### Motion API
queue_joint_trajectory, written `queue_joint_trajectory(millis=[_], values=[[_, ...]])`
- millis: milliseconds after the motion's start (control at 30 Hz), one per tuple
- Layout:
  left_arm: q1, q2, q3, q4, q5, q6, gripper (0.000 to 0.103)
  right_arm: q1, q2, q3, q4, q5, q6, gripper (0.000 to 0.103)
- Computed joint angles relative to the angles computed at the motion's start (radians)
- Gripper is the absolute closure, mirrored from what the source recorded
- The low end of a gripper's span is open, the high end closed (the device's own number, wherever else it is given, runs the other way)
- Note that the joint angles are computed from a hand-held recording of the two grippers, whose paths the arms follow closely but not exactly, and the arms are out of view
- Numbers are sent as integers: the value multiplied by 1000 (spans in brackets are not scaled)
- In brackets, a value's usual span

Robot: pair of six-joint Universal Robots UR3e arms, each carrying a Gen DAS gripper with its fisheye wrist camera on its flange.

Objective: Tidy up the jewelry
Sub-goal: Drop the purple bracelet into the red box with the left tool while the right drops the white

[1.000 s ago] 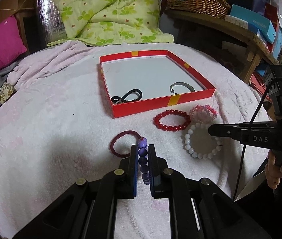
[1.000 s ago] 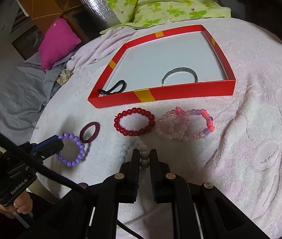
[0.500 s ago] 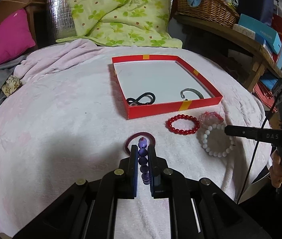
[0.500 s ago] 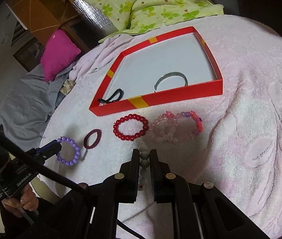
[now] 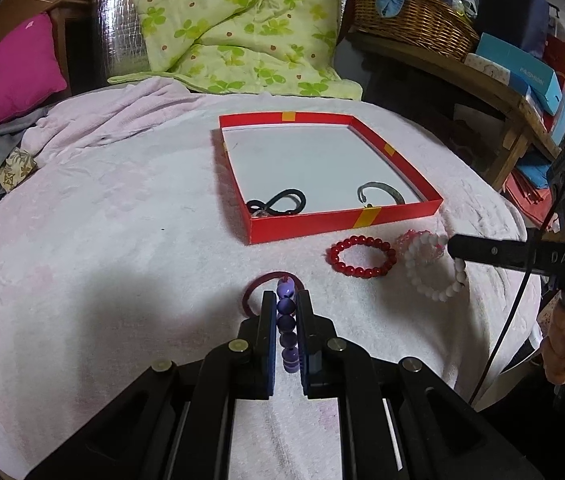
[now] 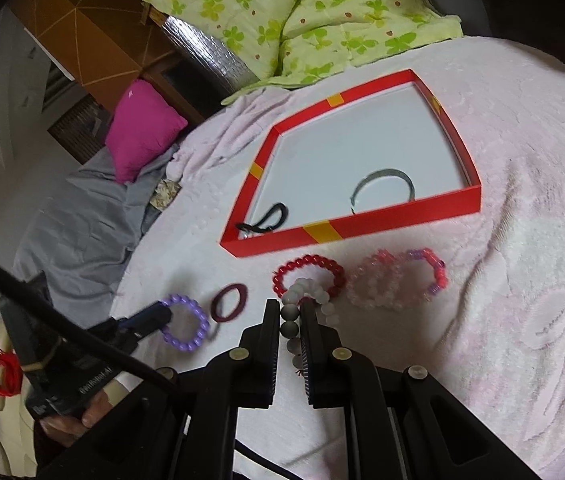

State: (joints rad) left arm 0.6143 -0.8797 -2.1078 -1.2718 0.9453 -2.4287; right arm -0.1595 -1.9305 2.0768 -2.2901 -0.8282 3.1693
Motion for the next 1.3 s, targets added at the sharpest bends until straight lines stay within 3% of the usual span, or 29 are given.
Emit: queue_joint_trajectory(millis=[433, 800, 1133, 1300], values=[[-43, -20, -7, 48, -14, -26, 93, -14, 8, 6, -48, 34, 44, 92], [-178, -121, -7, 234, 23, -151, 93, -28, 78, -13, -188, 65, 152, 92], [-380, -508, 248, 493, 119, -405, 93, 20, 364, -198, -468, 23, 381, 92], [-447, -704, 421, 537, 168, -478, 93, 36, 543, -352, -524, 4, 469, 92]])
